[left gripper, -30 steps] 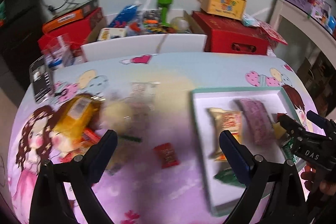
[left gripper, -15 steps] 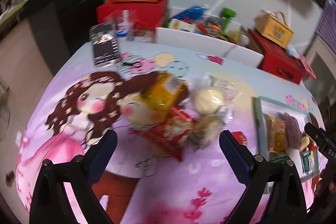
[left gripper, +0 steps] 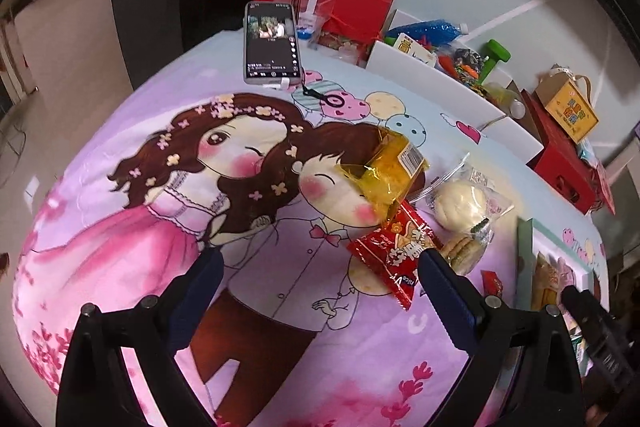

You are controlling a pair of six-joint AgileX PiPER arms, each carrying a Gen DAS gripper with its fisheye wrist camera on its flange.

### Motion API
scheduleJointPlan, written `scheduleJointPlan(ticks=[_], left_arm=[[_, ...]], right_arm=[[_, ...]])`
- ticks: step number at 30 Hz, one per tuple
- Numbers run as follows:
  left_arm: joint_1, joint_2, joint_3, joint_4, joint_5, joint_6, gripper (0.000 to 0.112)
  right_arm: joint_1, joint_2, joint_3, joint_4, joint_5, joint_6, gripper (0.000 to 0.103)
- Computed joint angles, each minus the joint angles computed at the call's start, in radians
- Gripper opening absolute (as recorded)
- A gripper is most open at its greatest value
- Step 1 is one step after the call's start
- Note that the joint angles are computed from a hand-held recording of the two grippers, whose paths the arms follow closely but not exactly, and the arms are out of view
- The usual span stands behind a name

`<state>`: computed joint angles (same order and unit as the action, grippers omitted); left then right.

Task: Organize snacks
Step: 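Grasp the red snack bag with the left tool while the right tool grasps the small red candy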

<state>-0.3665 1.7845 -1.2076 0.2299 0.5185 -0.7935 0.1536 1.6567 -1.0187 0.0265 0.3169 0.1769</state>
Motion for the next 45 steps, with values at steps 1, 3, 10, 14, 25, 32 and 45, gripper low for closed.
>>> scheduleJointPlan(ticks=[1, 3, 10, 14, 25, 32, 45], left_arm=[[0.0, 0.007, -0.005, -0.011, -0.003, 0.01, 0.098], [-0.001, 0.026, -0.02, -0.038, -0.011, 0.038, 0.098], [0.003, 0.118, -0.1, -0.171, -0.013, 0.192, 0.098], [0.009, 0.175, -0.159, -0.239, -0.002, 0.274, 0.098], [0.008, 0.29, -0.264, -0.352, -0.009, 0.414, 0.098], [0.033, 0.316, -0.257, -0.379, -0.022, 0.399, 0.098], [0.034, 0.314, -0.254, -0.385, -0.003, 0.396, 0.093]], right_arm=[[0.006, 0.004, 0.0, 0.004, -0.003, -0.008, 0.103], [0.019, 0.019, -0.004, 0.005, -0.008, -0.013, 0.103], [0.043, 0.077, -0.032, 0.113, -0.012, -0.146, 0.093], [0.053, 0.109, -0.047, 0.146, -0.01, -0.188, 0.084], [0.07, 0.191, -0.092, 0.154, 0.003, -0.211, 0.069], [0.071, 0.222, -0.107, 0.148, 0.011, -0.201, 0.057], [0.078, 0.258, -0.117, 0.15, 0.01, -0.206, 0.034]])
